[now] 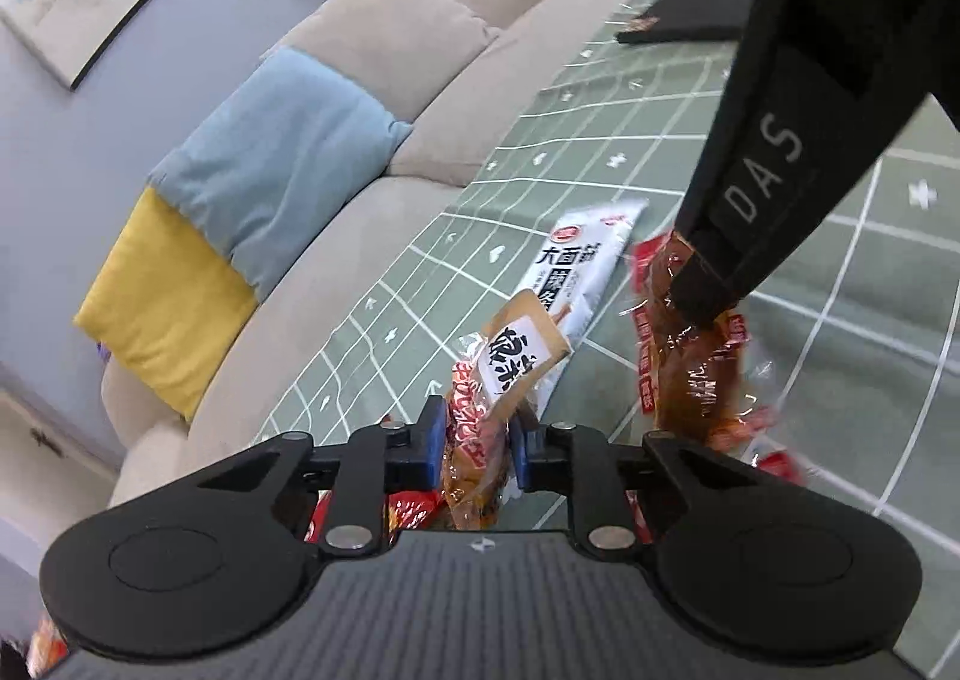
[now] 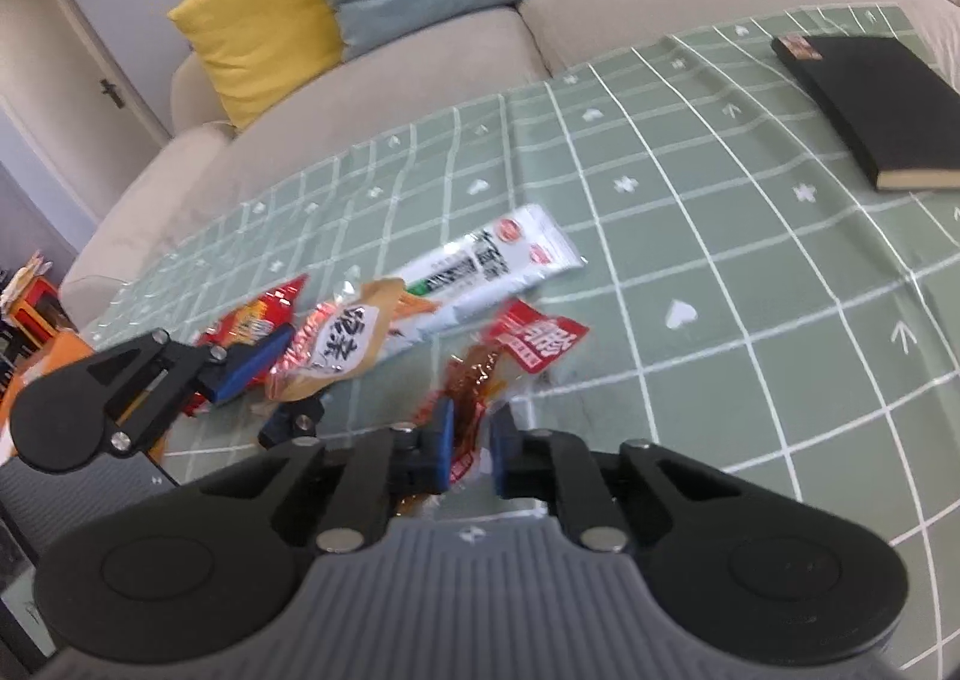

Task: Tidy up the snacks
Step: 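Carry the peanut bag with the left tool while the right tool carries the meat pack over the box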

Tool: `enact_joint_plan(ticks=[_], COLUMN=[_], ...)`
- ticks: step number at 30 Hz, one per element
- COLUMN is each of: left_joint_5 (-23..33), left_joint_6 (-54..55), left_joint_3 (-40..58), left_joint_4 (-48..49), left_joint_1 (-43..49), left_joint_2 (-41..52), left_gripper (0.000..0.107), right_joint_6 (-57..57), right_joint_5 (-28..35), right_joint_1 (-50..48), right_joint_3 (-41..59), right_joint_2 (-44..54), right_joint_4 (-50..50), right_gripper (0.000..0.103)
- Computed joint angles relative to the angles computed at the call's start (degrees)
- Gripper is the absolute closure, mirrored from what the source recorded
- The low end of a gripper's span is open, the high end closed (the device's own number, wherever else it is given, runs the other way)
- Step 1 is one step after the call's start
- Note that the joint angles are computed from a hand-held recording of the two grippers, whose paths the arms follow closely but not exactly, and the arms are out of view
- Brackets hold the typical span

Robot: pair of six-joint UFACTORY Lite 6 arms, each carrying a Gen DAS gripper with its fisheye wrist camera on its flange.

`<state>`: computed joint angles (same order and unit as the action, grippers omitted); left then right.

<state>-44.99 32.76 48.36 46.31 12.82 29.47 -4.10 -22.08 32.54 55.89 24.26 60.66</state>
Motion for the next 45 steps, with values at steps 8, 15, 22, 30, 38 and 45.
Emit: enact_joint_plan(ticks=[8, 15, 22, 30, 38, 45], left_joint_5=[11.1, 11.2, 6.12, -6.99, -17.1, -20.13], left_joint_6=[-33.31, -67.09, -84.55, -96.03, -105.98, -117.04], left_joint_3=[1.71, 3.19, 5.59, 12.07, 26.8, 47.34], left_joint_4=[17.57, 43.69, 57.65, 66.25, 69.36, 71.88], left_joint_1=[2.14, 7.94, 14.74, 25.65, 34.1, 37.71], left_joint_2=[-9.97, -17.45, -22.78, -24.45, -17.66, -4.46], left_gripper=[0.085, 0.085, 0.085, 0.085, 0.085, 0.085], right_joint_6=[-11.83, -22.34, -34.46, -43.64, -50.63, -60.4], right_joint_5=[-1.38, -2.65, -6.76, -14.71, -19.65, -18.09], right_joint_1=[2.3, 5.18, 10.36, 19.25, 25.9, 26.89], right_joint_3=[-1.01, -2.8, -1.86, 4.51, 14.98, 31.98], right_joint_2=[-4.37, -9.11, -13.18, -13.62, -11.19, -2.44], right_joint_4=[11.13, 23.01, 35.29, 42.77, 45.65, 48.18], right_gripper=[0.103, 0.103, 0.103, 0.103, 0.103, 0.103])
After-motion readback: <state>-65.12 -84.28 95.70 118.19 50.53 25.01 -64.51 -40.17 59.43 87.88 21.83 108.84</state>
